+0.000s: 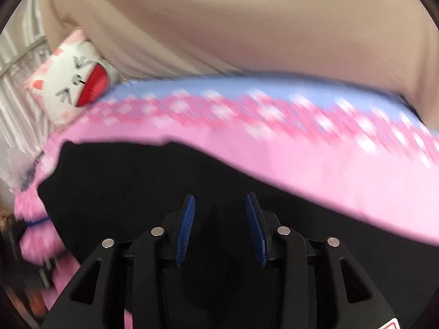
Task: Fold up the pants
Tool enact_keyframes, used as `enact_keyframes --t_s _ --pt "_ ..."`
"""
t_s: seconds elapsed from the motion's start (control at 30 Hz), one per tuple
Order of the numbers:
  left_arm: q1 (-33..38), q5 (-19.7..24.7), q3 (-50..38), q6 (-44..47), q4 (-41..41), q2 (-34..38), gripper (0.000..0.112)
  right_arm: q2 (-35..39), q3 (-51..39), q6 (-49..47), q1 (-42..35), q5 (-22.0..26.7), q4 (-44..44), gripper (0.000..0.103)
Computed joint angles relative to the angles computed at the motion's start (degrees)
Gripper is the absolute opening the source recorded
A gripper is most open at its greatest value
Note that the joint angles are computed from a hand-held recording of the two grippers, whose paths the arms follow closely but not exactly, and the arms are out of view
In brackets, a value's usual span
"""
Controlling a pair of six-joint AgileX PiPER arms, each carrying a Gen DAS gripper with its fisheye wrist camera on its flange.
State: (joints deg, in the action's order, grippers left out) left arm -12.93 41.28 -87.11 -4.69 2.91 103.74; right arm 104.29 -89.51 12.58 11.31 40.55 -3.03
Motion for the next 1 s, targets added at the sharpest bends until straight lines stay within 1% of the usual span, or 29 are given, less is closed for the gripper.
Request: enact_keyframes --t_s 0.07,0.1,0.13,0.17,0.2,0.27,0.33,0.37,0.43,0.5,0.53,0.57,0.6,0.67,0.7,0.73,0.8,0.93,1.0 --pt "-3.5 0.58 -2.16 -3.75 5.05 1.56 0.098 -4.99 9.2 8.8 -1.0 -0.72 -11.46 0.052" --pt "-4.97 1.02 -3.24 -5.27 7.07 2.43 0.098 -7.83 14.23 12.13 -2.86 -0.66 -15.93 0.052" --pt "-6.65 1.96 -4.85 -6.84 8.96 3.69 0.098 -10.86 18.86 14.43 -5.31 -1.32 -18.1 0.052" --pt "-7.88 3.02 -6.51 -7.36 9.66 4.88 0.098 -13.3 22.12 14.9 -7.29 -2.79 -17.99 0.052" --pt "-8.86 4.1 -7.94 -7.91 10.27 5.86 0.098 -17.59 26.95 13.48 -11.37 -5.69 -15.58 0.052" --pt "-11.18 6.0 -10.14 -9.45 11.42 7.23 0.098 -25.06 33.12 6.36 -21.38 -8.65 -7.88 0.052" --pt "-13.77 7.34 -11.47 -12.22 14.24 7.98 0.098 -28.58 35.53 0.5 -29.34 -9.42 -3.16 0.052" --pt "-14.77 7.97 -12.39 -12.88 15.37 8.55 0.098 -30.5 36.92 -2.23 -35.07 -10.05 -1.26 0.052" --pt "-16.79 9.85 -14.94 -14.22 17.52 10.14 0.098 -31.86 38.24 -11.2 -43.86 -10.34 5.91 0.053" --pt "-20.08 11.97 -16.87 -16.75 19.96 11.16 0.098 -31.57 38.49 -21.06 -53.89 -10.11 14.19 0.055" --pt "-21.62 12.92 -17.9 -17.98 21.45 11.89 0.098 -30.95 38.23 -24.13 -57.05 -10.01 16.82 0.055" --pt "-22.85 13.85 -18.99 -18.96 22.86 12.61 0.098 -30.42 38.24 -26.64 -59.5 -10.12 19.15 0.055" --pt "-23.49 14.45 -19.72 -19.43 23.79 13.11 0.098 -29.39 37.84 -31.21 -62.7 -9.87 23.3 0.055" --pt "-25.37 16.51 -22.66 -19.31 24.67 14.88 0.098 -27.4 36.42 -36.91 -65.45 -8.66 28.85 0.055" --pt "-25.96 17.17 -23.72 -18.75 24.13 15.42 0.098 -26.04 35.45 -40.46 -66.5 -7.87 32.36 0.055" --pt "-26.83 18.12 -24.58 -18.65 23.78 15.66 0.098 -25.74 35.4 -41.72 -66.17 -7.79 33.73 0.055" --pt "-28.04 19.87 -26.62 -17.9 22.96 16.59 0.098 -23.12 33.02 -47.4 -66.59 -6.28 37.79 0.055" --pt "-30.8 22.38 -30.04 -18.19 25.2 18.39 0.098 -15.89 25.03 -50.86 -63.95 -4.67 38.55 0.055" --pt "-31.6 23.61 -31.72 -18.37 26.28 19.25 0.098 -9.0 17.83 -48.12 -62.06 -3.3 34.67 0.055"
